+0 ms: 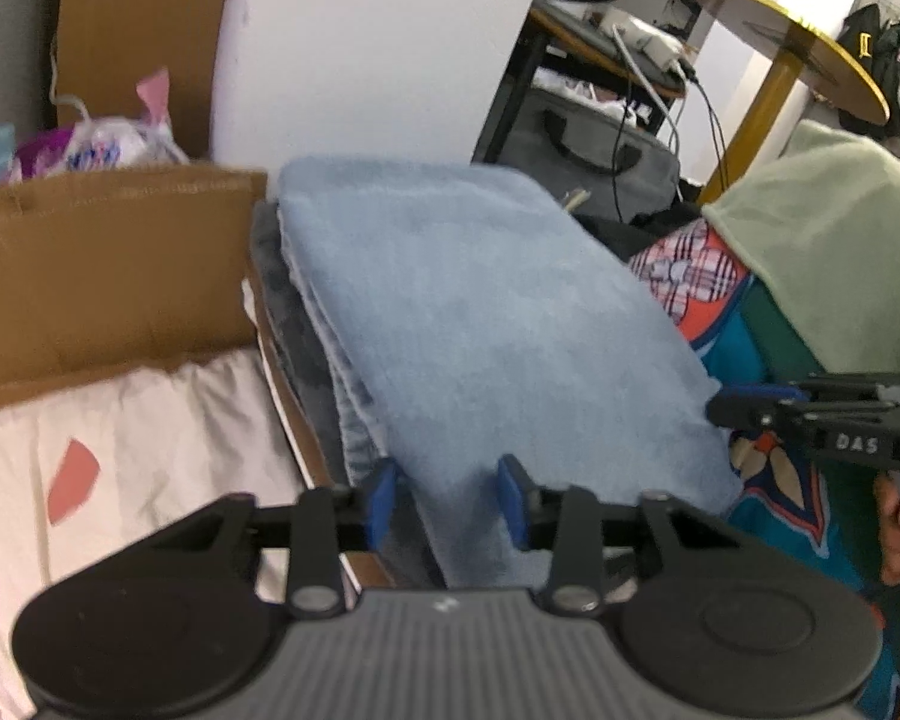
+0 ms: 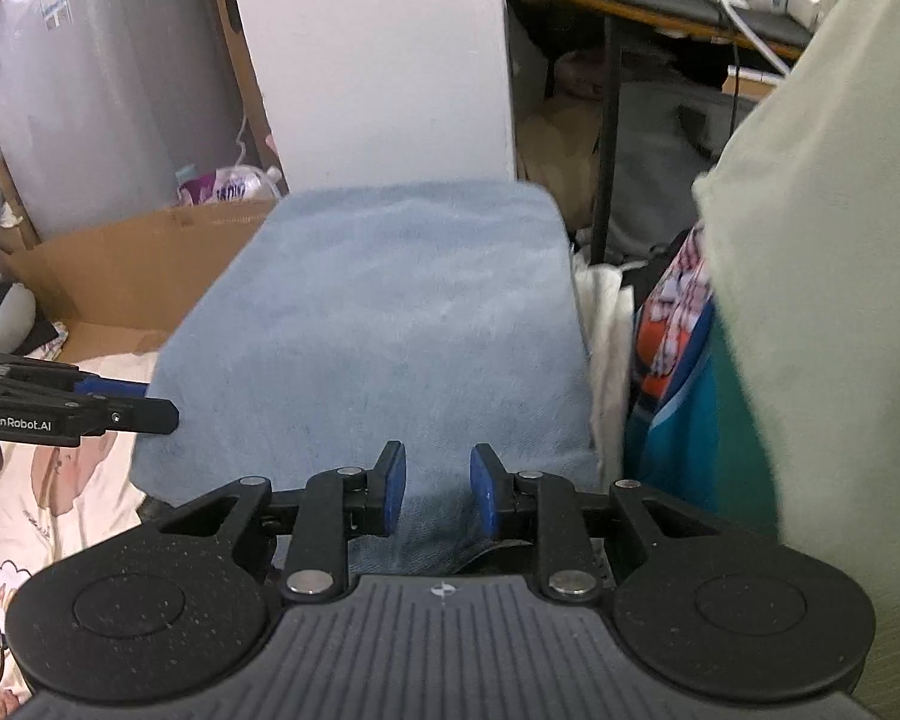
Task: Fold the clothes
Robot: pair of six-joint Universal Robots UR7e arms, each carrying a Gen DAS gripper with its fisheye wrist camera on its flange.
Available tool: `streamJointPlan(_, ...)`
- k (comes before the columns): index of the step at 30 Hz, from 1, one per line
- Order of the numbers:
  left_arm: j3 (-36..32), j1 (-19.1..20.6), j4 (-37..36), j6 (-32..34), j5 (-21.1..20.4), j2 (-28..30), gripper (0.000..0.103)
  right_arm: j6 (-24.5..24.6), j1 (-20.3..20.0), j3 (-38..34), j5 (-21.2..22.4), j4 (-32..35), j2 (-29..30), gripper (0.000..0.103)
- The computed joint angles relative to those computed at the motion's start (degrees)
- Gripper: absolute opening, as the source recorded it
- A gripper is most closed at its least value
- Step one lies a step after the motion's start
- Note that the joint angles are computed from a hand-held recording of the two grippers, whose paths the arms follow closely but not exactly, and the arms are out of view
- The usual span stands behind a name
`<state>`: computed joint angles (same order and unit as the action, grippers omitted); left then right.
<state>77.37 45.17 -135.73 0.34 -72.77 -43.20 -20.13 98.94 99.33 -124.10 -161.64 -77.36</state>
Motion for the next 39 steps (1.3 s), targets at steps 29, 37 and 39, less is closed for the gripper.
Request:
streamJointPlan(29, -5.5, -4.4, 18.7, -5.5, 6.1, -4.5, 0.069, 16.8, 2.8, -0.3, -3.1, 7.1, -2.0, 0.072)
streamJointPlan(37, -5.7, -5.0, 23.5, -13.8, 10.5, -6.1, 0.082, 25.2, 4.6, 0.6, -8.5, 8.3, -3.0, 0.095)
streamJointPlan(39, -6.5, -5.3, 25.8, -14.9, 11.8, -6.3, 0.082, 27.0, 5.1, 0.4, -9.3, 10.2, -3.7, 0.1)
